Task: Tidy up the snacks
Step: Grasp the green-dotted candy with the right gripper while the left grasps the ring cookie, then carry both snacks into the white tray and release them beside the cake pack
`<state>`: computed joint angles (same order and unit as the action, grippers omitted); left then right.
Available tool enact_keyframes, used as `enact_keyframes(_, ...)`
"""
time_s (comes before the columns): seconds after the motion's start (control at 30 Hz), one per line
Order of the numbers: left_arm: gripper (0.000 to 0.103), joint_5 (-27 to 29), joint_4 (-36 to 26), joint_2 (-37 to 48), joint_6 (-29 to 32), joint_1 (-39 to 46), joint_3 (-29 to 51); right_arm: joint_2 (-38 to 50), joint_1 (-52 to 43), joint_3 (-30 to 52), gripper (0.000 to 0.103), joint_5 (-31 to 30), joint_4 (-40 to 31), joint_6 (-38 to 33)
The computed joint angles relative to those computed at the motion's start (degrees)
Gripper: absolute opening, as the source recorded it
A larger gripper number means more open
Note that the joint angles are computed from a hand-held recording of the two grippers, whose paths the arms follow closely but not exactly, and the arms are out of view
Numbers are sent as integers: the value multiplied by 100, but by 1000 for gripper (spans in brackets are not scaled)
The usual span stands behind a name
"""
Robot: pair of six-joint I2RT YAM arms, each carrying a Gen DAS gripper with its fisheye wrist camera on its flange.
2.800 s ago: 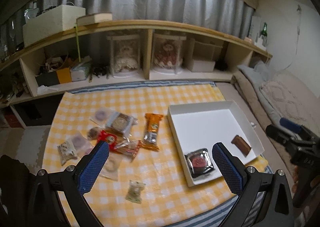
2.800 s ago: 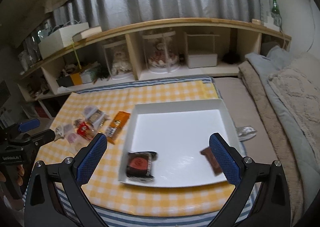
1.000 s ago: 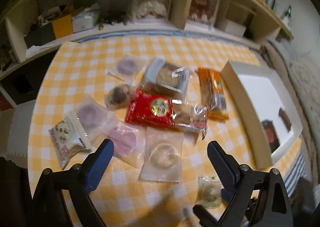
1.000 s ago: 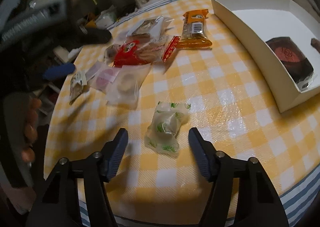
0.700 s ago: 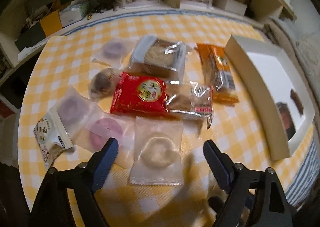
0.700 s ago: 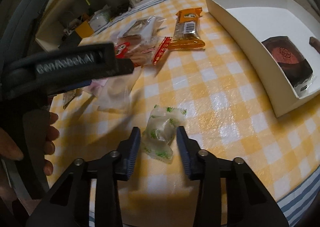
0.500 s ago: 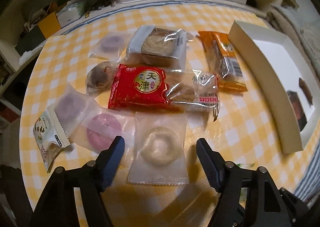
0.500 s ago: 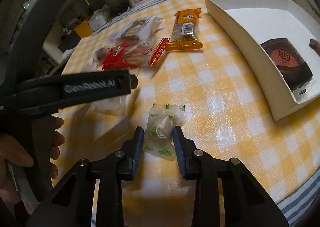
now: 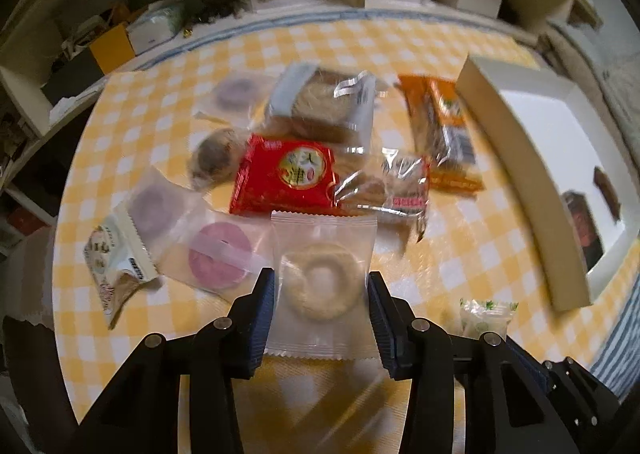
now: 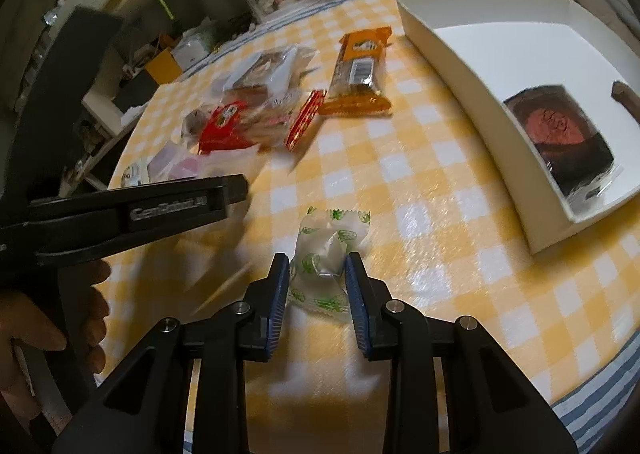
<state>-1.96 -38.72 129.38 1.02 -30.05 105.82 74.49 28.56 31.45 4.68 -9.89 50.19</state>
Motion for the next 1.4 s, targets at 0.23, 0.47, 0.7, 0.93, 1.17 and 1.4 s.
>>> enact_keyframes(0.23,44,128,495,-979,-262,44,-909,-517,-237,117,29,186,-195,-483)
enact_keyframes(0.47,44,195,941,-2058,-551,148,-1866,-914,-707,313,29,16,-453,-1021)
enact_keyframes(0.7,44,171,1171,-3013,-730,115,-2565,-1312,-1214,581,29,-288,-933,-1599)
enact_keyframes(0.93,44,91,1211,-3717,-804,-40,-2987,-1760,-2043,1012,29,-755,-1624,-2295)
enact_keyframes(1.17,44,29,1062,-4190,-1077,-333,-3019,-2041,-3191,1536,29,-1393,-2330,-3295)
enact_keyframes(1.4,44,-198,911,-4156,-1563,-963,-2776,-2183,-4664,1965,29,-2134,-2982,-4599)
